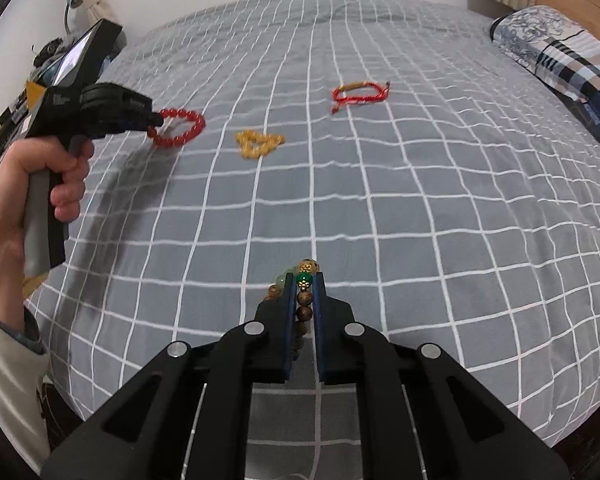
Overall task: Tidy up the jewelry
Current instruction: 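Grasp the red bead bracelet with the left gripper while the right grasps the wooden bead bracelet, then lift and carry both held bracelets over the white box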
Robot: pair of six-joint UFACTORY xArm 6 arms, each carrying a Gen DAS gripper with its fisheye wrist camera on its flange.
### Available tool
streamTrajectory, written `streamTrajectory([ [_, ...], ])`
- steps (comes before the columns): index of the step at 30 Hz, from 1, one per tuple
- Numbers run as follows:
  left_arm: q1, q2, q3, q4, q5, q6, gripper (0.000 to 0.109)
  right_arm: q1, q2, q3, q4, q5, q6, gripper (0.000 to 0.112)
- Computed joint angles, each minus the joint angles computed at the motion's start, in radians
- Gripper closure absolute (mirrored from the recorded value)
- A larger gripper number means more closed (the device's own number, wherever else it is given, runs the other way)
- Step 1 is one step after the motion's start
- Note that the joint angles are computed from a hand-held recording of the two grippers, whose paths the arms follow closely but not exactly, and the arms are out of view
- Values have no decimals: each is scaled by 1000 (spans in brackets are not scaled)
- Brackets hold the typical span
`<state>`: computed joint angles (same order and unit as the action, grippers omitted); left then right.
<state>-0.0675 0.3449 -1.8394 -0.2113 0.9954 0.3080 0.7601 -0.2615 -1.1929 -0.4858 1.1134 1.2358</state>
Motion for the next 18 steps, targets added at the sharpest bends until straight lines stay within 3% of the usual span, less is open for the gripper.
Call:
streamTrajectory([
  [18,-9,-170,178,-72,-179,81,96,65,-20,-21,-262,73,159,105],
])
